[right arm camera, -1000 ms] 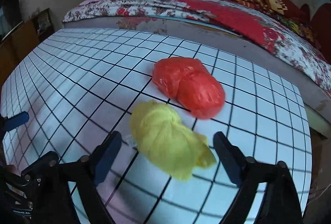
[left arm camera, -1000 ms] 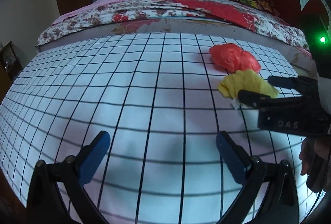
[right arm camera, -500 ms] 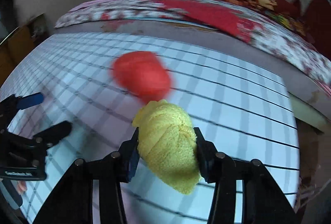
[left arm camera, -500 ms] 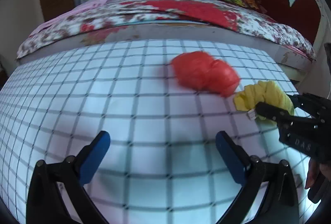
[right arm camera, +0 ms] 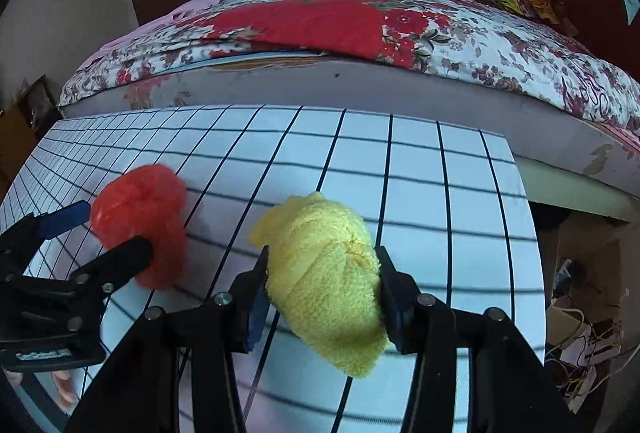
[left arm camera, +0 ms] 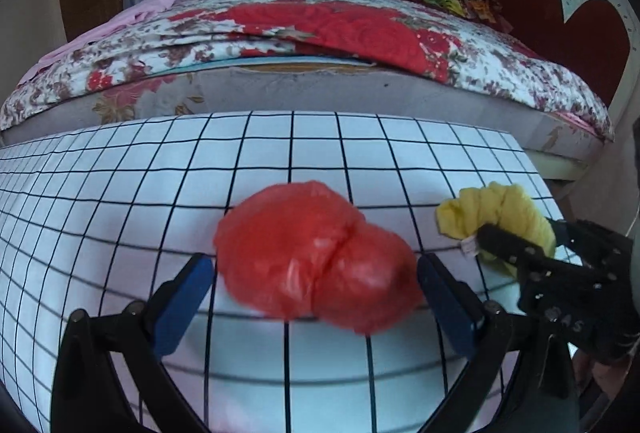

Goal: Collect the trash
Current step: 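Grasp the yellow cloth with the right gripper while the left gripper grasps the red bag, then carry the red bag and yellow cloth over the black bin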

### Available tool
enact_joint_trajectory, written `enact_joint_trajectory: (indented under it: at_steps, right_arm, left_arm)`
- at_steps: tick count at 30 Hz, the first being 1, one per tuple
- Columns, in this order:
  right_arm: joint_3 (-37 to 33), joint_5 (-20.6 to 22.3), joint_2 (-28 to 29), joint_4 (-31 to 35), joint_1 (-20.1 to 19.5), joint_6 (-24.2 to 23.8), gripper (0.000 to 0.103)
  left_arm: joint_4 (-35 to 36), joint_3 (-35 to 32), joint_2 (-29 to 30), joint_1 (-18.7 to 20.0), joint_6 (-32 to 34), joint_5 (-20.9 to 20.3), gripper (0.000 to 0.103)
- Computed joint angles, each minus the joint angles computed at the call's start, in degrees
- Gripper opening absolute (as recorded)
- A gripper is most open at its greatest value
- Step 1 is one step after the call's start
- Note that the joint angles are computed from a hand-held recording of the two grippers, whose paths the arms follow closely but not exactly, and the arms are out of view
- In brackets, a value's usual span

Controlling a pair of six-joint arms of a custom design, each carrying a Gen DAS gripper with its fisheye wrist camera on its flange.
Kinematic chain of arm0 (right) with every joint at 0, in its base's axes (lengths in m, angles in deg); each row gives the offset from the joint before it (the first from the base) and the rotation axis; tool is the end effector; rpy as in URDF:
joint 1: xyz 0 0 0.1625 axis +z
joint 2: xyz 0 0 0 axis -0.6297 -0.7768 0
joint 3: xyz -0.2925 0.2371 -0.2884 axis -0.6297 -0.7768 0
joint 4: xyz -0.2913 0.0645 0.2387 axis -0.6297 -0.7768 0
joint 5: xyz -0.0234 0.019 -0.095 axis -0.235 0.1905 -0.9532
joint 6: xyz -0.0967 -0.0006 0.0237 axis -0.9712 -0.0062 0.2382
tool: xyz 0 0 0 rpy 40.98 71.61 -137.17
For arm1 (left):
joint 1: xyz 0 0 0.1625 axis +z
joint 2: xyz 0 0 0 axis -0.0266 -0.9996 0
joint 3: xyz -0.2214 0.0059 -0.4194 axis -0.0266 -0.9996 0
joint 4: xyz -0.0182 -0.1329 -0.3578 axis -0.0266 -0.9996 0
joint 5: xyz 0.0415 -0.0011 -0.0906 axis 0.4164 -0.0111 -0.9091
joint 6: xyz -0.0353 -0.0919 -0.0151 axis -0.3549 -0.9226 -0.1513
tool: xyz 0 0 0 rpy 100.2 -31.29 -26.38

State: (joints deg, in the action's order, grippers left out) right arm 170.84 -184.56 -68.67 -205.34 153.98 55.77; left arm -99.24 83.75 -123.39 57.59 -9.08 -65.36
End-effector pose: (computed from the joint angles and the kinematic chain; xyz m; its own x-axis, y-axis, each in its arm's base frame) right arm 0.3575 -0.6121 0.0851 -0.7305 -0.1432 0.6677 -0.5093 0.7656 -0.3930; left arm -0.1578 -0.6016 0.2899 -0.7462 0.1366 -0.6515 0.5024 0.7576 -0.4167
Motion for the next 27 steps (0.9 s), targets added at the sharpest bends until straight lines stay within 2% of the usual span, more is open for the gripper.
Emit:
enact_joint_trajectory:
  at_steps: [5,10,14,16,17,21,25,26,27]
  right_arm:
    - [-0.99,0.1,0.37,0.34,-0.57,-1.14,0.049]
    - [-1.2,0.07,0.78,-0.21,-0.61,-1.61,0.049]
    - [-0.83,-0.14,0.68,-0.13,-0.56,-1.09,0.049]
    - [-0.71,-0.33,0.58,0.38,-0.5,-0.42,0.049]
    - [-0.64,-0.5,0.57,0.5,-0.42,-0.19,0.049]
    - [-0.41,-1.75,0.55,1.85,-0.01,0.43,0.054]
    - [0.85,-0.79,-0.03,1.24,0.09,0.69,0.052]
    - [1.16,-0.5,-0.12,0.8,0.17,0.11,0.042]
    - [1.27,-0.27,-0.17,0.85,0.23,-0.12,0.04]
  left_arm:
    - [3.11,-1.8,1.31,1.26,-1.28,0.73,0.101]
    - [4.33,-1.85,1.63,1.77,-1.53,0.24,0.094]
    - [3.27,-1.17,1.31,1.44,-0.7,0.28,0.078]
    - [2.74,-0.78,1.02,1.3,-0.24,0.04,0.066]
    - [2.4,-0.56,0.82,1.24,0.18,-0.2,0.054]
    - [1.95,0.17,-0.1,1.4,1.15,-1.92,0.036]
    - [1.22,1.35,-1.36,1.7,0.84,-3.25,0.03]
    - [0.88,1.8,-1.62,1.65,0.95,-3.05,0.029]
    - [0.6,2.14,-1.78,1.58,1.1,-2.86,0.029]
